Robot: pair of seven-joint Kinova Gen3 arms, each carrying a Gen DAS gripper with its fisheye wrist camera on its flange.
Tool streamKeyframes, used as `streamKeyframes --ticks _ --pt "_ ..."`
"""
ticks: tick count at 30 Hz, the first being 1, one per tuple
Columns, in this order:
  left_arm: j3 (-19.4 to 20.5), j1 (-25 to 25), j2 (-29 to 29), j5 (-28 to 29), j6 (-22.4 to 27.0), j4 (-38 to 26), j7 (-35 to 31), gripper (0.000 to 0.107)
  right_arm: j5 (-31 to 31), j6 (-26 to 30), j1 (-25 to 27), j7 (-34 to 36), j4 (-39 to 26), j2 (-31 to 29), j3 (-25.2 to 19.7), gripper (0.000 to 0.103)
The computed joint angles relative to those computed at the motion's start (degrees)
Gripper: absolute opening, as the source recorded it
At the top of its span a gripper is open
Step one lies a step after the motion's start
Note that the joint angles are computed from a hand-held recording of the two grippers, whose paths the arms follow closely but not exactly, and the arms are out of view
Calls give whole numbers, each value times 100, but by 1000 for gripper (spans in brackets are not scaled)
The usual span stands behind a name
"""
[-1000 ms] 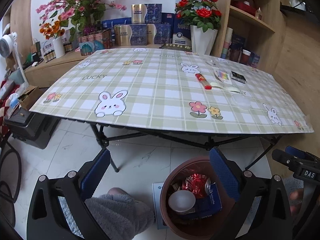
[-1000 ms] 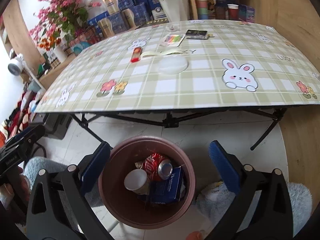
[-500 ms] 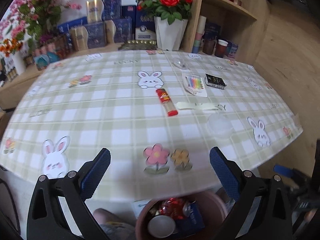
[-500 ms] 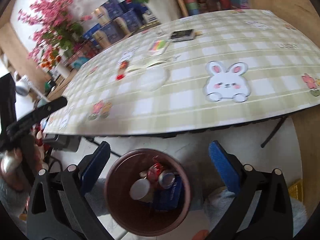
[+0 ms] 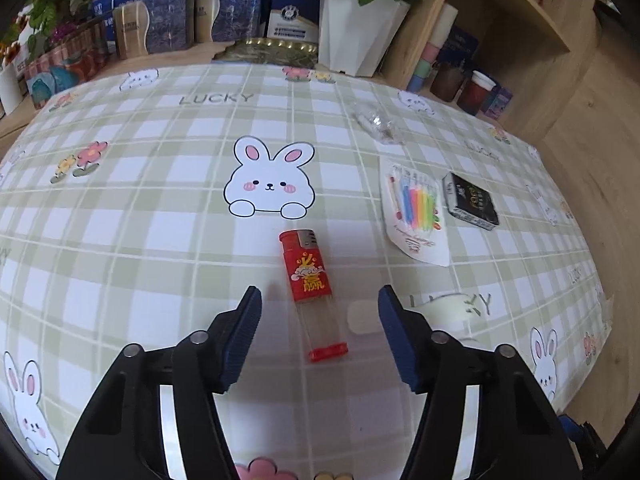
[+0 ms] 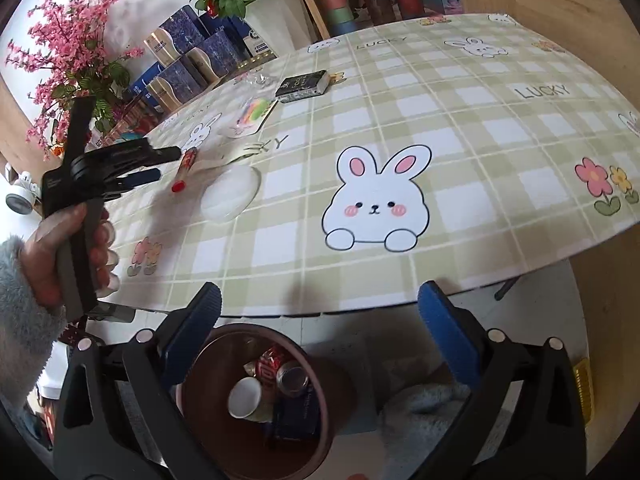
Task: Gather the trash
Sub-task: 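Grasp the red lighter on the table with the left gripper, then lift the red lighter with left gripper while right gripper grasps clear plastic lid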
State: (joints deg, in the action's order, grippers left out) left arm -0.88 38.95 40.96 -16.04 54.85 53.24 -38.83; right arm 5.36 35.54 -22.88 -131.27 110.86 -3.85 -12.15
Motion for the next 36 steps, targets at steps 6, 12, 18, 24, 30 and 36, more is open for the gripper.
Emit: streamKeyframes --ticks 6,12,18,24,30,36 --pt "-24 -123 445 90 567 -793 26 41 108 -61 -13 110 -39 79 -4 97" --pt "-211 120 626 -172 870 -1058 -415 24 254 -70 -70 122 -149 220 15 97" --pt "-142 53 67 -196 217 -49 -409 23 245 -27 -191 479 -412 492 48 88" --pt "-74 39 -792 -309 -596 1211 -126 23 33 -79 -317 1030 -808 881 106 86" --pt "158 13 -1607 -347 -1243 2420 155 23 156 239 -589 1404 -1586 1519 214 87" --pt "236 43 -2214 -565 -1856 3396 788 22 857 908 -1403 1340 -2335 2074 681 87"
